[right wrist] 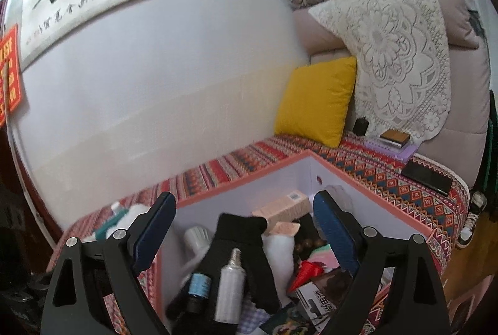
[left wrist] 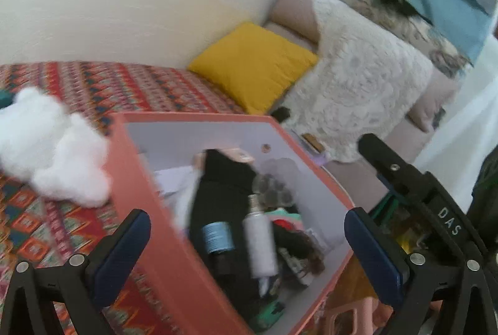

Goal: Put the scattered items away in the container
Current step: 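Move both tools back over the bed toward the remaining toys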

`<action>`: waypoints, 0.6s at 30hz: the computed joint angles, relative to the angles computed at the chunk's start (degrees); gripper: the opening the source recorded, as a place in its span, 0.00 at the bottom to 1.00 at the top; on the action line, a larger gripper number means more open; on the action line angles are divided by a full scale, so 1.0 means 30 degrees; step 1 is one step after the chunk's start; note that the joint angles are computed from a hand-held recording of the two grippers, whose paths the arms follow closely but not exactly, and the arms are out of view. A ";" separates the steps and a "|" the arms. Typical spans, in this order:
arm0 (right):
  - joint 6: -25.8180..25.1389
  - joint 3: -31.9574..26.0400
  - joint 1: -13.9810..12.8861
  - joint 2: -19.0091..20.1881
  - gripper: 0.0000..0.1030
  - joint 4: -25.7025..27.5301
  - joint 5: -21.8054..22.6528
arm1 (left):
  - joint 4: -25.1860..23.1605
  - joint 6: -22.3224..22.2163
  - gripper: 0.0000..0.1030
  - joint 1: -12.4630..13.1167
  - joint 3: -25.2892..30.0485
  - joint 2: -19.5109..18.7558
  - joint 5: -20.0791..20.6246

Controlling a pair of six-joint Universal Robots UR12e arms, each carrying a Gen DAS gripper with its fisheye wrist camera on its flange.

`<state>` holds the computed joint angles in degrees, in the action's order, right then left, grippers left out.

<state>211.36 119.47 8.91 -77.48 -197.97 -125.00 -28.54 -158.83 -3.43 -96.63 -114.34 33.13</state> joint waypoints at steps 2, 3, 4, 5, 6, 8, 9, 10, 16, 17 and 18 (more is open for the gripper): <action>-0.0074 -0.0236 0.0174 0.0122 0.91 0.0096 -0.0056 | 0.1609 -0.1256 0.99 0.0401 -0.0293 -0.0091 0.0298; -0.0168 -0.0389 0.0264 0.0204 0.91 0.0233 0.0017 | 0.2505 -0.1917 0.99 0.0609 -0.0412 -0.0188 0.0456; -0.0293 -0.0570 0.0365 0.0309 0.91 0.0379 0.0106 | 0.3217 -0.2533 0.99 0.0843 -0.0502 -0.0284 0.0629; -0.0448 -0.0776 0.0476 0.0436 0.91 0.0530 0.0202 | 0.3916 -0.3151 0.99 0.1062 -0.0572 -0.0390 0.0818; -0.0652 -0.1027 0.0619 0.0591 0.91 0.0703 0.0307 | 0.4699 -0.3886 0.99 0.1212 -0.0595 -0.0529 0.1081; -0.1033 -0.1461 0.0866 0.0885 0.91 0.0915 0.0454 | 0.6435 -0.5370 0.99 0.1569 -0.0641 -0.0864 0.1954; -0.1246 -0.1702 0.0986 0.1056 0.91 0.1034 0.0548 | 0.7272 -0.5937 0.99 0.1710 -0.0646 -0.1037 0.2600; -0.1568 -0.2046 0.1154 0.1281 0.91 0.1286 0.0747 | 0.8065 -0.6330 0.99 0.1864 -0.0641 -0.1222 0.3176; -0.3367 -0.3929 0.1891 0.2730 0.94 0.3104 0.2840 | 0.8439 -0.6601 0.99 0.3030 0.0052 -0.2431 0.5175; -0.3765 -0.4327 0.2029 0.3039 0.94 0.3637 0.3301 | 0.7416 -0.6356 0.99 0.3195 0.0361 -0.2617 0.4981; -0.4170 -0.4742 0.2161 0.3352 0.94 0.4192 0.3760 | 0.6394 -0.6120 0.99 0.3346 0.0689 -0.2810 0.4812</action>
